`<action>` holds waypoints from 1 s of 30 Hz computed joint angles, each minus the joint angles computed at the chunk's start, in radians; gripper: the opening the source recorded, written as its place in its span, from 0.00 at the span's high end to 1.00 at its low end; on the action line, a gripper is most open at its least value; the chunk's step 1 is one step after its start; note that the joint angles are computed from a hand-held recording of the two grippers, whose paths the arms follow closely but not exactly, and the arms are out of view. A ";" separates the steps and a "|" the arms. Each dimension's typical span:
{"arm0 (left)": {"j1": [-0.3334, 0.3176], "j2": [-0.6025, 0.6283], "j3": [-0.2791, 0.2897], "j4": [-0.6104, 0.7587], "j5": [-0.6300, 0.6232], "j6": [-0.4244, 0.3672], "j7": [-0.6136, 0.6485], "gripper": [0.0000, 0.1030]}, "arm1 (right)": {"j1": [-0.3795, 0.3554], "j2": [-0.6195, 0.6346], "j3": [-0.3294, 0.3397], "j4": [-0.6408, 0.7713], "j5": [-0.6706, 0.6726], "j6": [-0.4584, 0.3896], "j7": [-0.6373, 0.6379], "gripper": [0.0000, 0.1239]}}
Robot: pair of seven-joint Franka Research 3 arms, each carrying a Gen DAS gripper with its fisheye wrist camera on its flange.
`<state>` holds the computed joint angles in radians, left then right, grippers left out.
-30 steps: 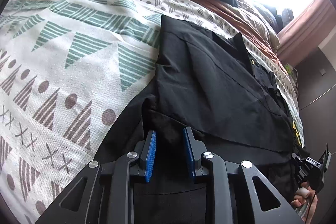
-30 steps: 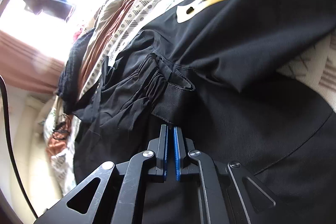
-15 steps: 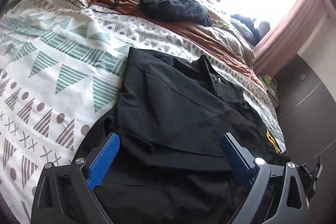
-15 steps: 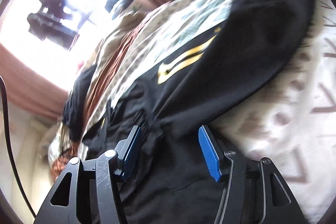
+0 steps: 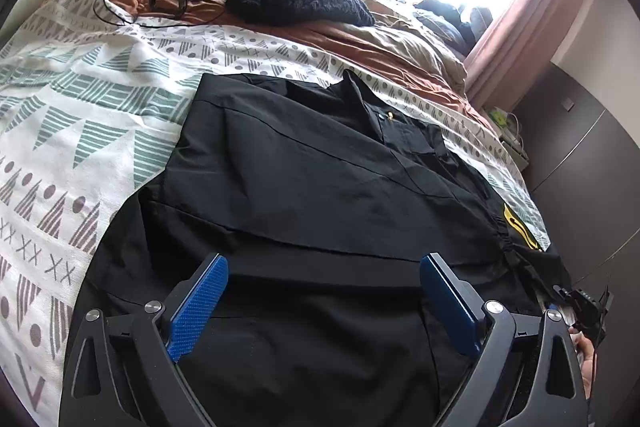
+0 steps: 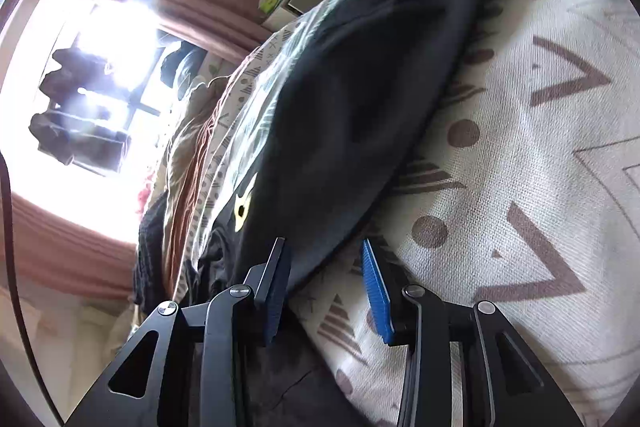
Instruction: Fold large clothes
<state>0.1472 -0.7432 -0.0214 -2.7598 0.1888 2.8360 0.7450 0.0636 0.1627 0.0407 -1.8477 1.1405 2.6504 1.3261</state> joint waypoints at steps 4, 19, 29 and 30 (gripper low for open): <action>0.025 -0.004 -0.019 -0.003 0.015 -0.009 -0.017 0.06 | 0.002 0.016 0.012 0.009 0.026 0.004 -0.027 0.93; 0.021 -0.096 0.024 -0.032 -0.001 0.010 -0.004 0.06 | 0.112 -0.121 0.023 0.000 0.075 -0.010 -0.267 0.97; 0.031 -0.140 0.050 -0.051 -0.043 0.029 0.000 0.06 | 0.173 -0.098 0.028 -0.020 -0.224 -0.087 -0.030 0.95; 0.037 -0.144 0.046 -0.053 -0.043 0.029 -0.002 0.06 | 0.165 -0.094 0.023 -0.016 -0.221 -0.116 -0.012 0.86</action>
<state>0.1838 -0.8874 0.0243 -2.8129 0.1462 2.8652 0.7430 0.2290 0.0687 0.0636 -1.8633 0.9195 2.5342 1.3140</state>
